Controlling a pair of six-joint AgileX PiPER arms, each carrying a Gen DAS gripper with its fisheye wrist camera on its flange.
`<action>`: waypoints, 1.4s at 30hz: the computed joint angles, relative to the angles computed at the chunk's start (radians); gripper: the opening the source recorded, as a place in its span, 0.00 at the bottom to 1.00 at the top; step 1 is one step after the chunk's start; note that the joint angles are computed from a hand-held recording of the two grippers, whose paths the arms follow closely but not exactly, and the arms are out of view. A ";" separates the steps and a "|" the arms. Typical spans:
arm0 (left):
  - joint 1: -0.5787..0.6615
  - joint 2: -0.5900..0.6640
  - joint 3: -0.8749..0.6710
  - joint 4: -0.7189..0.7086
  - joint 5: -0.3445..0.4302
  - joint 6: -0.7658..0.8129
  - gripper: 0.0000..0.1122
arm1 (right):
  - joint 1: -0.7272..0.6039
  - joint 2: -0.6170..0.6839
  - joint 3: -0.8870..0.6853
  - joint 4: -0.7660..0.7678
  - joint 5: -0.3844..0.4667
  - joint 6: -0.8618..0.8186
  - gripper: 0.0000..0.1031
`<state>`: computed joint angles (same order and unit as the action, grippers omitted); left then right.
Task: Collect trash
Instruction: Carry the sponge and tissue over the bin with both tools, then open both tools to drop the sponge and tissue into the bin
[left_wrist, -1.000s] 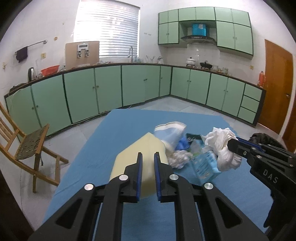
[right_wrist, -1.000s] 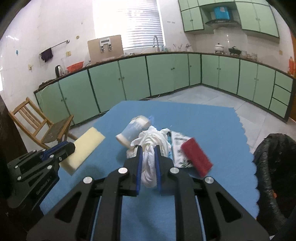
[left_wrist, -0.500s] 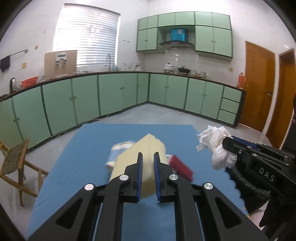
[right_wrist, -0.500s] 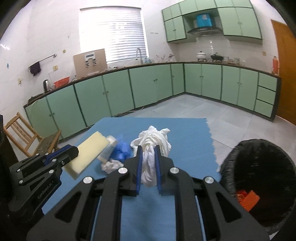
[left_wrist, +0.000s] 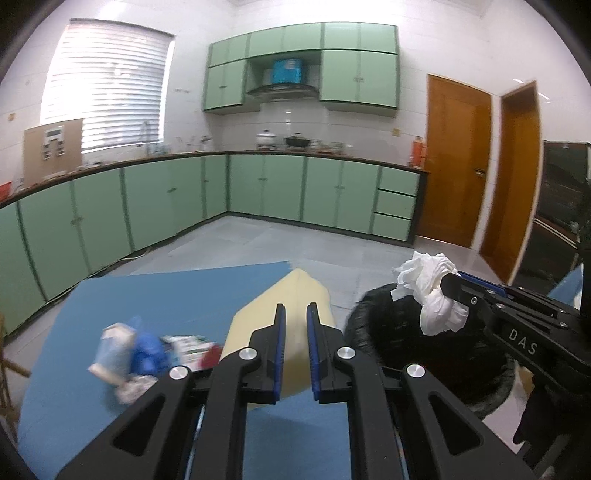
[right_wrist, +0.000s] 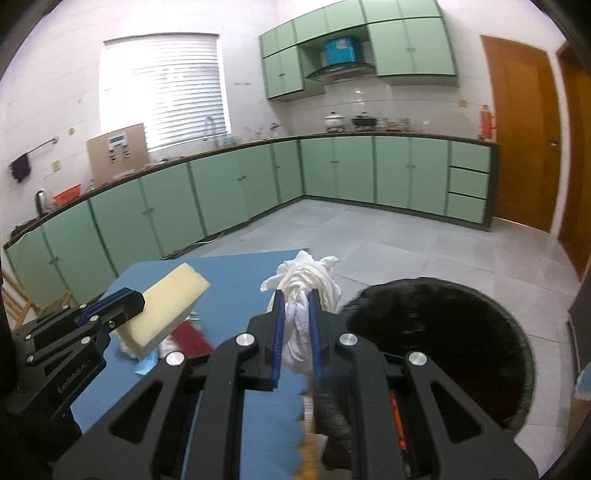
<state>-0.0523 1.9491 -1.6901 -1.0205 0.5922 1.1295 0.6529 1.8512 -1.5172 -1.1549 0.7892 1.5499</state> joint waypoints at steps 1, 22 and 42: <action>-0.015 0.004 -0.008 0.003 0.004 -0.006 0.10 | -0.012 -0.025 0.037 -0.011 0.000 0.014 0.11; -0.323 0.263 -0.391 0.250 0.086 -0.337 0.10 | -0.295 -0.277 0.525 -0.159 -0.132 0.256 0.11; -0.367 0.471 -0.764 0.437 0.226 -0.580 0.48 | -0.363 -0.226 0.576 -0.180 -0.127 0.363 0.87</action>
<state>-0.4188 2.4197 -2.4545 -0.5837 0.8180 0.5493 0.2901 1.6249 -0.9412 -1.3349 0.6623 1.9126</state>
